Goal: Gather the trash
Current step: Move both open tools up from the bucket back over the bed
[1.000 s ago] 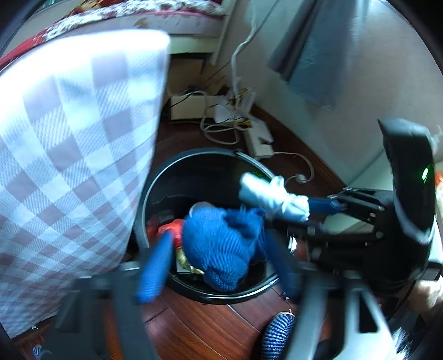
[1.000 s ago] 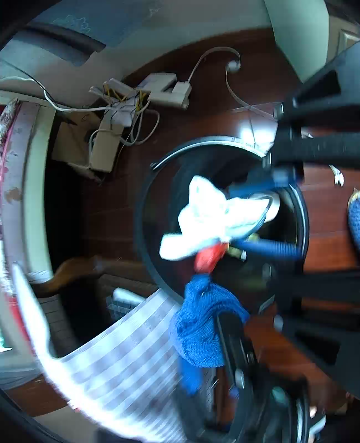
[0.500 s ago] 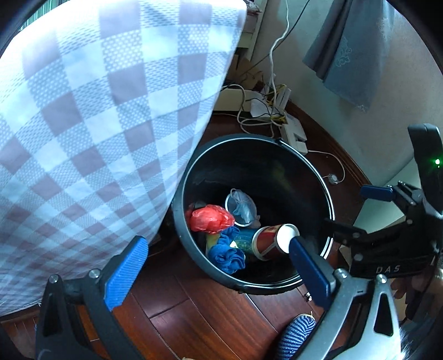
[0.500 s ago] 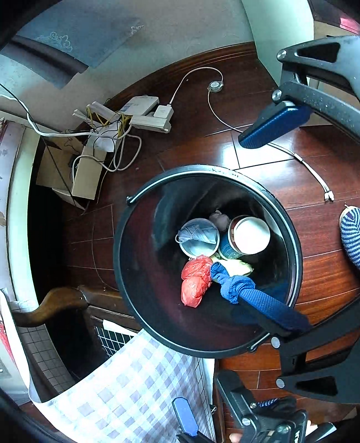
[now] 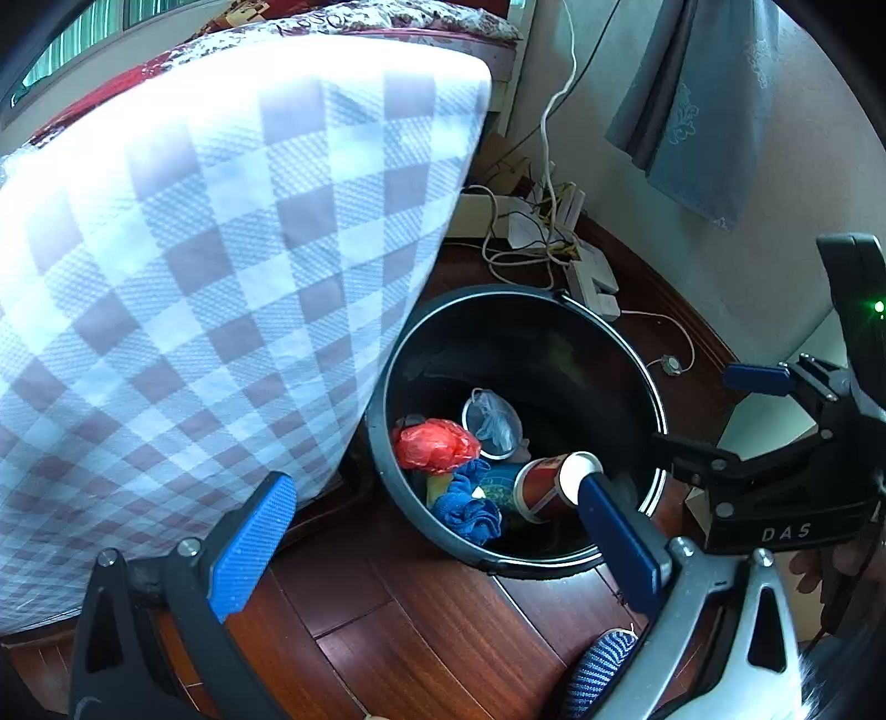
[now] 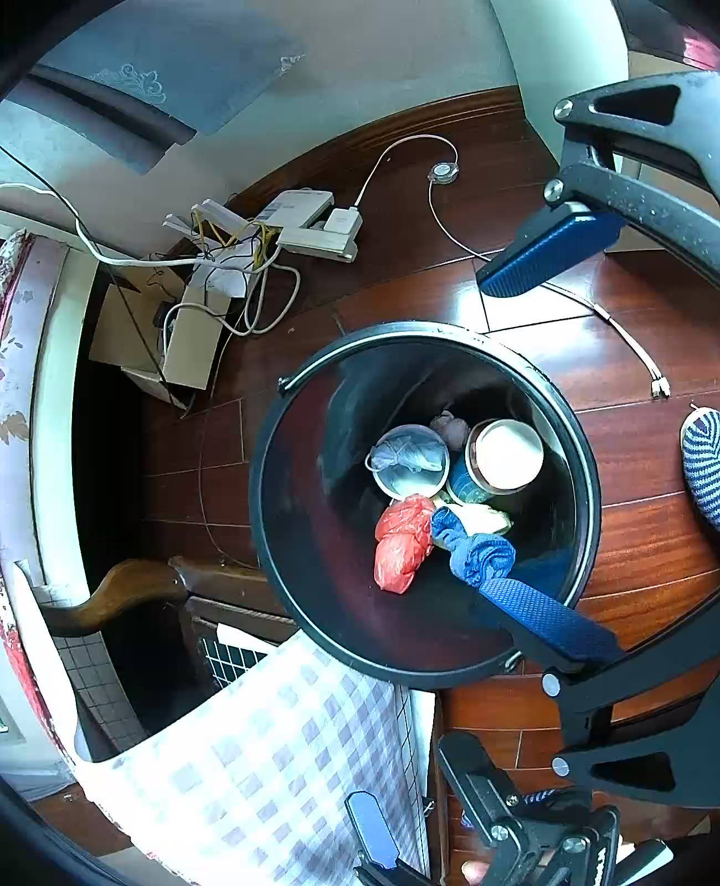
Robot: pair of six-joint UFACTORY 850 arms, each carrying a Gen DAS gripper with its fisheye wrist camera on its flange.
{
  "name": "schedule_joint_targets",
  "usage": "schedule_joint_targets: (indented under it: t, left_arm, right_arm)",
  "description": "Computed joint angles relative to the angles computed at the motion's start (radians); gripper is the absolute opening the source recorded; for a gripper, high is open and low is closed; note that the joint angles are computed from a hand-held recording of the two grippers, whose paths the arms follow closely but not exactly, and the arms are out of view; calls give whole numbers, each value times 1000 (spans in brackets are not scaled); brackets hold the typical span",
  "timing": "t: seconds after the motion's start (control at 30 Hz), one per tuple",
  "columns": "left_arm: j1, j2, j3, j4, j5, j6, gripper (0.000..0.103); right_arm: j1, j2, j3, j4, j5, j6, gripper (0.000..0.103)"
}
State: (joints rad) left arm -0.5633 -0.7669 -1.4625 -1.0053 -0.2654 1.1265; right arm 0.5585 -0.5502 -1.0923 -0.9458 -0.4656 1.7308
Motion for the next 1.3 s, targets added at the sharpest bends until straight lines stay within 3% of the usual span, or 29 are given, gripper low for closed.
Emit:
schedule_joint_targets:
  t: [0.23,0.9,1.3]
  left_arm:
    - [4,21,18,-15,12,19,102]
    - [38,157,137,-320,49,335,102]
    - [94,253,186,-716,58,683,102]
  right_arm:
    - [17,14,-4,-29,-20,26,102]
    - [80,91,-5,-99,-112,96,102]
    - [124,86,-97,-212,-164,159,102]
